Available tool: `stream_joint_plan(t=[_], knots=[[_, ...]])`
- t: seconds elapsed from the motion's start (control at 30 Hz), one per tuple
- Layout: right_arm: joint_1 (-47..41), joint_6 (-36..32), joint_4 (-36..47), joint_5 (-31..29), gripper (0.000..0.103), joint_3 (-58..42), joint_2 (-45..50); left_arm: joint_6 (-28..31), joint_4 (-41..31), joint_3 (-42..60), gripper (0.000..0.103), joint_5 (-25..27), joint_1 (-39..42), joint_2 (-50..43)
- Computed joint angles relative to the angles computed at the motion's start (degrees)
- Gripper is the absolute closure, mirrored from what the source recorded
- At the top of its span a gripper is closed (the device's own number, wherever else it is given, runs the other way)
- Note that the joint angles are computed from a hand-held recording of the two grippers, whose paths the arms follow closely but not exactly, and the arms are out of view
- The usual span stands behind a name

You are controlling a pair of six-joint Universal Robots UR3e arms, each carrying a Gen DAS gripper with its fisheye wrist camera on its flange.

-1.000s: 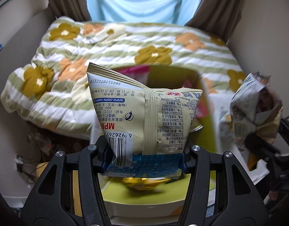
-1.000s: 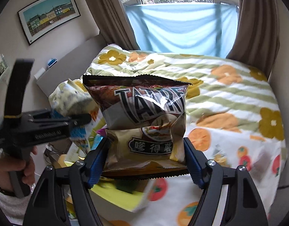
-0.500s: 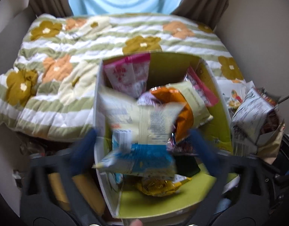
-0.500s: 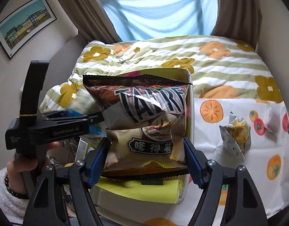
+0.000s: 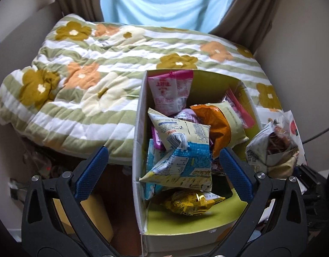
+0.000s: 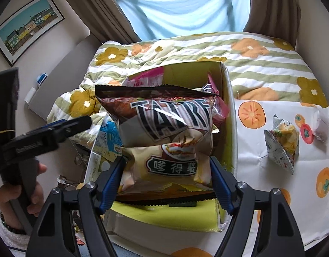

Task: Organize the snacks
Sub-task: 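Lower the TATRE bag into the box and open the right gripper, then grasp the blue potato-chip bag with the left gripper while the right gripper grasps the grey pouch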

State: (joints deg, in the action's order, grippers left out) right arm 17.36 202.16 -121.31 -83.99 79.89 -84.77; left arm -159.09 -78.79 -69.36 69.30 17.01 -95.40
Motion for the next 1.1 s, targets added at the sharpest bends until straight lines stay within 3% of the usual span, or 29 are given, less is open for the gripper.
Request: stream_joint_plan(t=[0.03, 0.17, 0.47, 0.7, 0.9, 1.1], knots=[[-0.03, 0.35, -0.62, 0.19, 0.026, 0.37, 0.04, -0.08, 0.51, -0.74, 0.0, -0.03, 0.28, 0.78], [0.05, 1.2, -3.33, 0.7, 0.002, 2.72, -0.43, 0.4, 1.65, -3.67, 0.0, 1.16, 0.41, 3.31], [3.74, 2.3, -5.73, -5.8, 0.002, 7.45, -4.5, 1.89, 3.87, -8.81, 0.0, 0.26, -0.53, 4.97], [2.13, 1.59, -5.92, -8.51, 0.002, 12.9, -11.49, -1.56, 4.06, -6.41, 0.0, 0.9, -5.83, 4.36], [-9.68, -4.7, -4.86, -5.27, 0.002, 21.04, -24.01, -10.15, 7.0, 1.51, 0.0, 5.05, -18.14, -1.61], [-37.79, -22.64, 8.59, 10.84, 0.002, 25.44, -37.27, -19.39, 4.92, 17.93, 0.0, 11.67, -32.76, -14.67]])
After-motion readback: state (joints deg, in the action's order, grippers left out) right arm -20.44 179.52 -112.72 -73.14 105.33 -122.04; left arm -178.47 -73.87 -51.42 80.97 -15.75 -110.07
